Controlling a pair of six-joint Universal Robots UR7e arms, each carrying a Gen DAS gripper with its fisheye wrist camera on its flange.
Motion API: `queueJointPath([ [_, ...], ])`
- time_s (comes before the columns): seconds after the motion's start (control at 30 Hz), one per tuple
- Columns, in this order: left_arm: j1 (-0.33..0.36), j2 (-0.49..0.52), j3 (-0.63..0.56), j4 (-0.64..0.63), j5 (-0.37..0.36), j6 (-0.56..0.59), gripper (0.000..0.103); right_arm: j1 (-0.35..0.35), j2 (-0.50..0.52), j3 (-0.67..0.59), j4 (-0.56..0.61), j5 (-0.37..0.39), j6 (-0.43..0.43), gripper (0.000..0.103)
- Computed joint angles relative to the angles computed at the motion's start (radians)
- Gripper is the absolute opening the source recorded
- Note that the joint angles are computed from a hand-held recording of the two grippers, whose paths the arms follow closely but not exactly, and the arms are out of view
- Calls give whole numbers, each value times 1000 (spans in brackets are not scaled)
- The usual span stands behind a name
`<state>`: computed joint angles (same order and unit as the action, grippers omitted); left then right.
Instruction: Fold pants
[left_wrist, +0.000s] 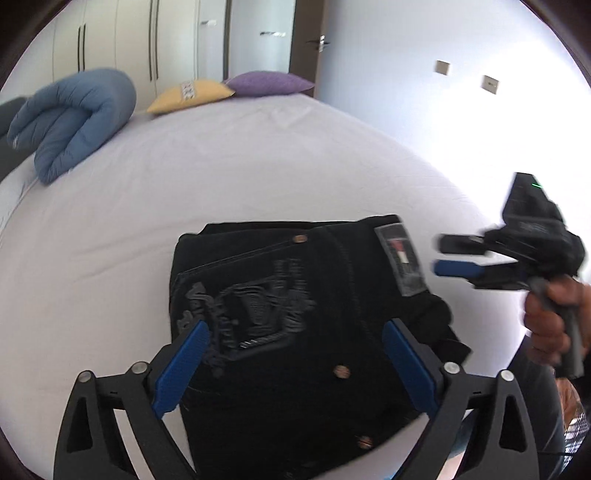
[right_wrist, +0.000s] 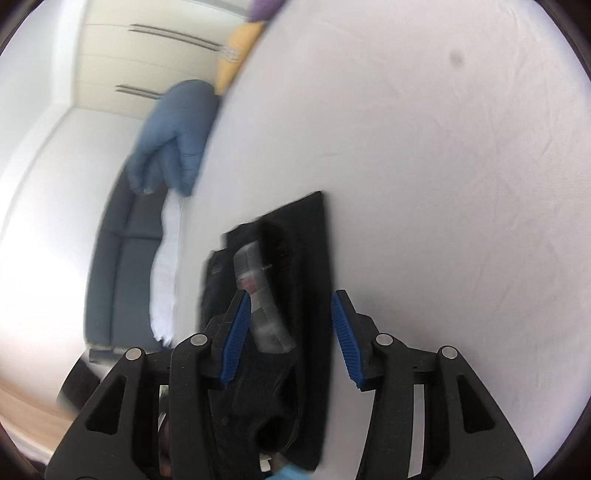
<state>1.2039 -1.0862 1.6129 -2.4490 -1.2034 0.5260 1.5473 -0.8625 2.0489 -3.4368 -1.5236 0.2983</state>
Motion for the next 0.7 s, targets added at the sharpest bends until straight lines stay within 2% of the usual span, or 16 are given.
queueJointPath([
  [0.07, 20, 40, -54, 54, 3, -2, 96, 14, -22, 12, 51, 35, -56, 45],
  [0.17, 34, 73, -70, 87, 37, -5, 95, 37, -35, 12, 127, 6, -113, 45],
  [0.23, 38, 77, -42, 39, 54, 17, 95, 41, -26, 3, 151, -15, -101, 45],
  [0.27, 41, 53, 19, 17, 52, 27, 95, 37, -23, 0, 165, -22, -96, 45],
  [0.37, 40, 46, 54, -27, 58, 46, 95, 39, -19, -2, 198, -38, -96, 42],
  [0.4, 43, 50, 52, -31, 58, 51, 95, 44, -8, -10, 197, -32, -98, 40],
  [0.43, 46, 58, 42, -31, 57, 52, 95, 47, -8, -10, 200, -30, -109, 32],
  [0.47, 48, 62, 40, -31, 55, 51, 95, 56, 0, -21, 213, -36, -117, 30],
  [0.53, 50, 71, 32, -31, 56, 51, 95, 71, 0, -26, 233, -73, -137, 21],
  [0.6, 40, 47, 54, -24, 59, 46, 95, 99, 47, -96, 254, -104, -126, 13],
  [0.7, 35, 19, 69, -1, 42, 23, 95, 117, 48, -92, 247, -153, -126, 8],
])
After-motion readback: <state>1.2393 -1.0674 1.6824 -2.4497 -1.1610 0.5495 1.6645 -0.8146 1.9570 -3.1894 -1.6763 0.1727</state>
